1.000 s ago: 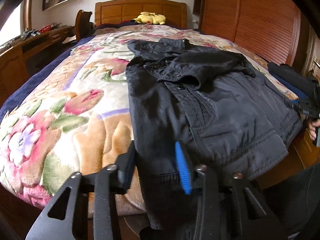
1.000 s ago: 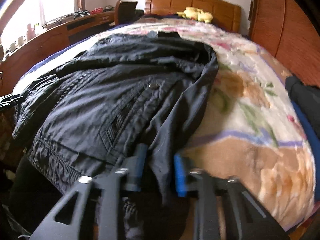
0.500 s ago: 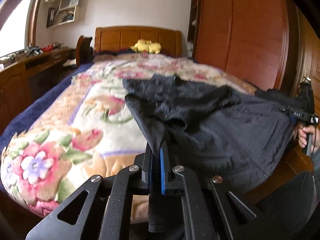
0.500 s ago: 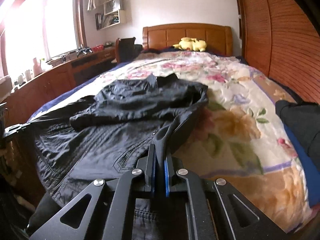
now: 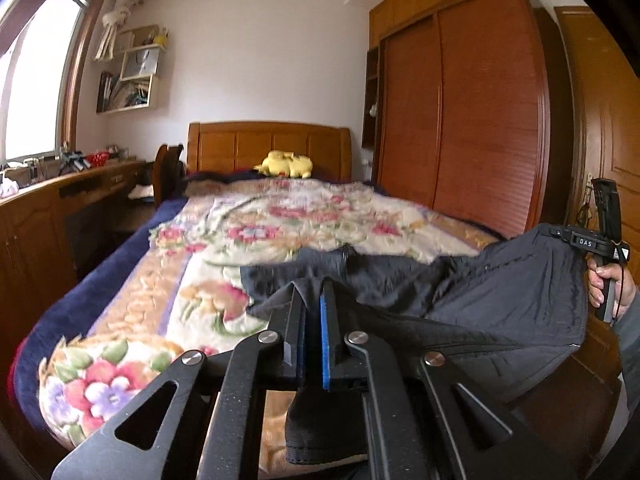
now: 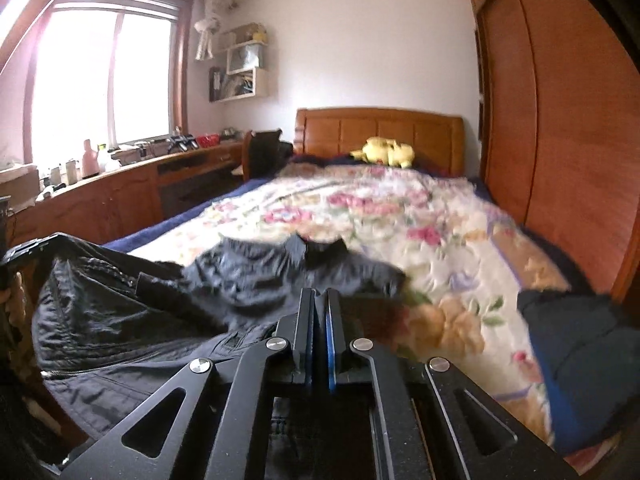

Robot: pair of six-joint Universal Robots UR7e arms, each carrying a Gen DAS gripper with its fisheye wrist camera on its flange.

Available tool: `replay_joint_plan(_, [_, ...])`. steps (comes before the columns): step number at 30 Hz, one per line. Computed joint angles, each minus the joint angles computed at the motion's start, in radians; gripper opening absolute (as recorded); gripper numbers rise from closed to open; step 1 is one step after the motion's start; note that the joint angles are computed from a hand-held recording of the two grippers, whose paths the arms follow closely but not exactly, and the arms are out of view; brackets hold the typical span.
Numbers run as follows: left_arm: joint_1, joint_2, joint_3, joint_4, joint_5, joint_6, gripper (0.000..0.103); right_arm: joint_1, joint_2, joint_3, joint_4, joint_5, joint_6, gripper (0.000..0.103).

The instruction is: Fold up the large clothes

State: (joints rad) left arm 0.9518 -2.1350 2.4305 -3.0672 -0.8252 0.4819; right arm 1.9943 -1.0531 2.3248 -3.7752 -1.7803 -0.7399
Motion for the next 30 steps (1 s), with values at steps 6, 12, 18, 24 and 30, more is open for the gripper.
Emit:
replay_joint_plan(6, [-0.037,0.008,-0.008,-0.005,0.048,0.042,0.006,0.057,-0.041,0.011,-0.031,-0.055,-0.023,0.0])
replay_joint_plan(12, [0.106,0.187,-0.076,-0.066,-0.04,0.029,0.006,-0.066,0.177,-0.096,0.008,-0.217,-0.054,0.0])
replay_joint_plan(18, [0.087,0.204,-0.062,-0.106,0.0,0.056,0.006,-0.198,0.238,-0.102,-0.017,-0.165,-0.022,0.0])
replay_joint_plan(24, [0.084,0.203,-0.037,-0.131,0.023,0.063,0.006,-0.255,0.25,-0.09,0.013,-0.127,0.023,0.066])
replay_joint_plan(30, [0.098,0.237,-0.041,-0.18,0.024,0.09,0.006,-0.292,0.314,-0.1,0.047,-0.12,0.037,0.066])
